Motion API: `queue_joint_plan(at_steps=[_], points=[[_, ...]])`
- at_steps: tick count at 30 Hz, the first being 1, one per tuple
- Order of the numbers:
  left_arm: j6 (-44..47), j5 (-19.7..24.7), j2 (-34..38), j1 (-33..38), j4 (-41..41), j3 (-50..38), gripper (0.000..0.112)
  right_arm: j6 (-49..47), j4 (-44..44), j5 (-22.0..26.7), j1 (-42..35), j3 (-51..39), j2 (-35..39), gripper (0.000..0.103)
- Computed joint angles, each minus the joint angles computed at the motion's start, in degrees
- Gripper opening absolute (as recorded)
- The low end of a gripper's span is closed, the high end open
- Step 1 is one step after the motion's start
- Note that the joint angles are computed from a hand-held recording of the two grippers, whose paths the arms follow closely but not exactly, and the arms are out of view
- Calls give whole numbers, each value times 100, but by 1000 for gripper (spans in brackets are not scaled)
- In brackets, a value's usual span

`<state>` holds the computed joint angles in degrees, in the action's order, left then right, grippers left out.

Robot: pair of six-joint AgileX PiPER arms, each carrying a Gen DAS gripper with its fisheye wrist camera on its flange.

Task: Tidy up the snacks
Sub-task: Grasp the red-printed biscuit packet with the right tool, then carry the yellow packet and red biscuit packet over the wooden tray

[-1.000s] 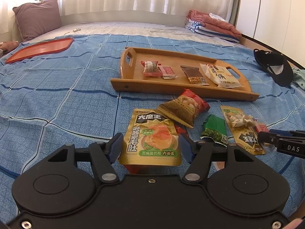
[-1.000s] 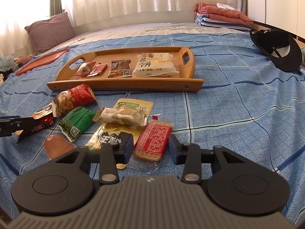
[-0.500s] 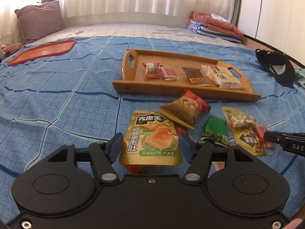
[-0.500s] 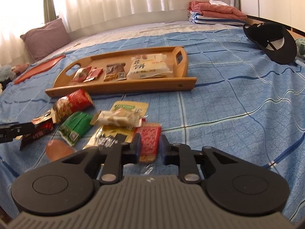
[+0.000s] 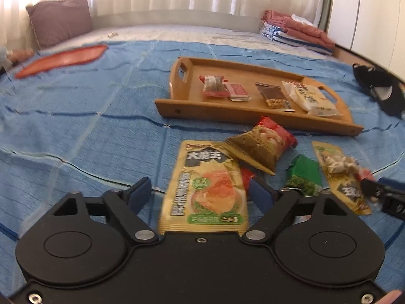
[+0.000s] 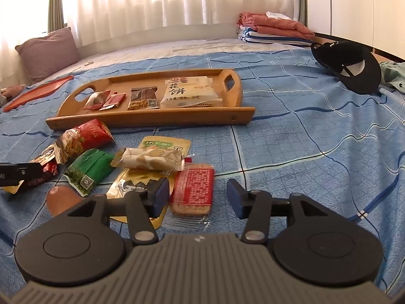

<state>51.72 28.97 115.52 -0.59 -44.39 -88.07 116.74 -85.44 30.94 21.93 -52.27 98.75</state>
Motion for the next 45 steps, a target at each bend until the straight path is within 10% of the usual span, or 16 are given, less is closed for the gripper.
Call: queue_joint_plan(at_steps=[3, 10, 12, 24, 30, 32, 33, 45], points=[[17, 244, -15, 39, -93, -63, 62, 22, 52, -149, -54, -5, -51, 39], [418, 124, -438, 102, -477, 319, 61, 199, -139, -115, -19, 131, -347, 38], [480, 143, -523, 168, -642, 326, 61, 128, -95, -115, -44, 140, -439, 9], [431, 110, -637, 219, -707, 320, 61, -631, 520, -498, -127, 116, -397, 48], [948, 59, -836, 271, -1167, 600, 61, -748, 612, 62, 169, -159, 14, 65], [1154, 25, -910, 309, -1390, 660, 61, -741, 664, -5, 112, -186, 9, 60], [1201, 26, -947, 325, -1448, 673, 61, -680, 661, -115, 56, -161, -38, 39], [682, 114, -893, 258, -1015, 223, 61, -642, 504, -168, -16, 127, -677, 39]])
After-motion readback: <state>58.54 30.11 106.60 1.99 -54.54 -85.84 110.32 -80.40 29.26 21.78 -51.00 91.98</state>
